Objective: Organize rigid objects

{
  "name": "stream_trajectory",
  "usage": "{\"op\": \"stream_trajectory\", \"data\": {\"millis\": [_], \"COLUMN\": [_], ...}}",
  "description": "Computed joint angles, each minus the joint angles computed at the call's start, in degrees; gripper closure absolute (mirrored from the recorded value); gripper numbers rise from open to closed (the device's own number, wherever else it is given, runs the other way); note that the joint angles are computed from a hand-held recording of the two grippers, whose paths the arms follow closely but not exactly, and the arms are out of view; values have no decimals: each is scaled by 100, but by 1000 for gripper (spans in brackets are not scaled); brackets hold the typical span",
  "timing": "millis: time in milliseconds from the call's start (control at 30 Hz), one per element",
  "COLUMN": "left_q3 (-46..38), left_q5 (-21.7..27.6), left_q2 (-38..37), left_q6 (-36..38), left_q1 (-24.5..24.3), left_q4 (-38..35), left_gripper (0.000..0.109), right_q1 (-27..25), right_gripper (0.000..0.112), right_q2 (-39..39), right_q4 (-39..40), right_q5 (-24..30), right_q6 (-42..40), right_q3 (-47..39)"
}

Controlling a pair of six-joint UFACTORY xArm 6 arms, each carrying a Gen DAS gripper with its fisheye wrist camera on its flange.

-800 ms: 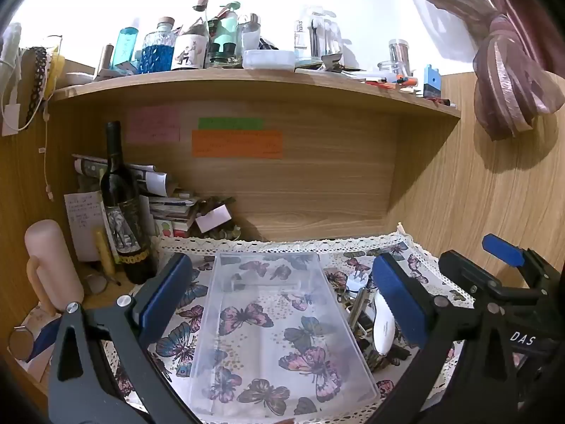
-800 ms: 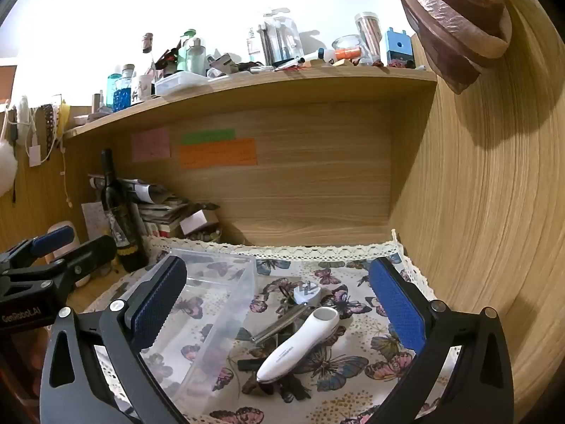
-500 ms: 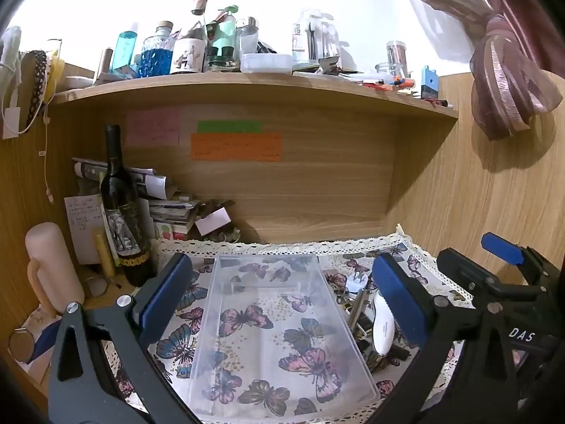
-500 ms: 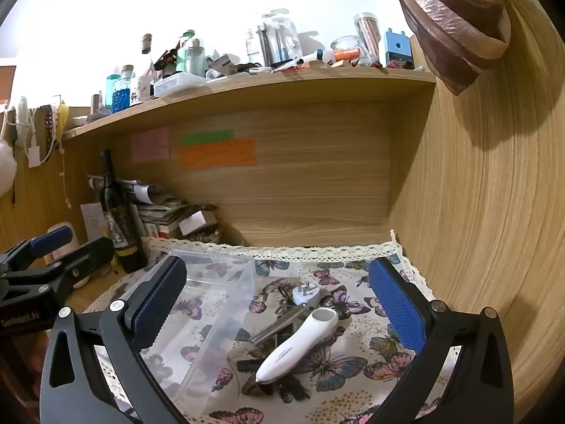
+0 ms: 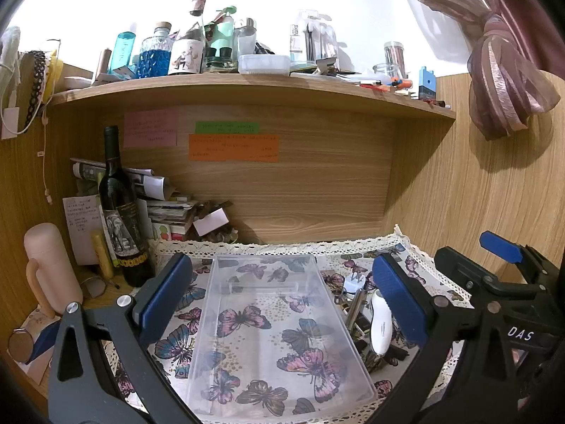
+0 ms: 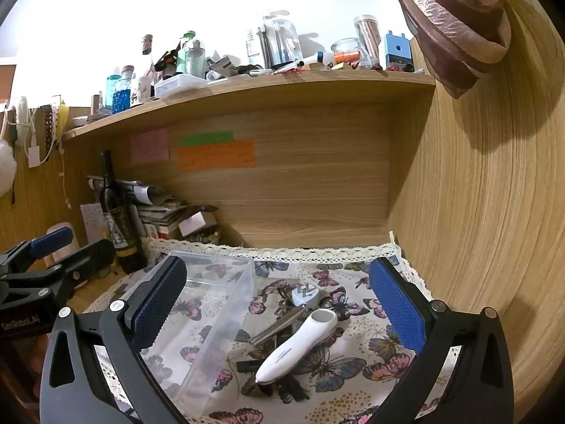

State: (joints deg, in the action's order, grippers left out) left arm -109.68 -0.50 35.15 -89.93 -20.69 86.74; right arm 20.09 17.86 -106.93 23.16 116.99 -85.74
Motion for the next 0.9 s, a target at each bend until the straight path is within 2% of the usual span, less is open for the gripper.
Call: {"op": "stream_trajectory", "data": {"millis": [400,567,900], "left_q3": [0,-3,-96], "left_q5": [-7,-28,-41], "left_q2": [-4,15,95], "left_q6": [-60,269,78], "left_q1": [-1,-6,5], "left_q4": [58,-245,-50], "left_gripper": [6,6,6], "right_q1": [-3,6,12], "right_gripper": [9,9,9], "right_q2": [28,37,37], "right_q4": [-20,-35,-34], "right_q5": [-11,3,17], "right_q6": [25,49,23], "right_q3": [-34,-31,-52]}}
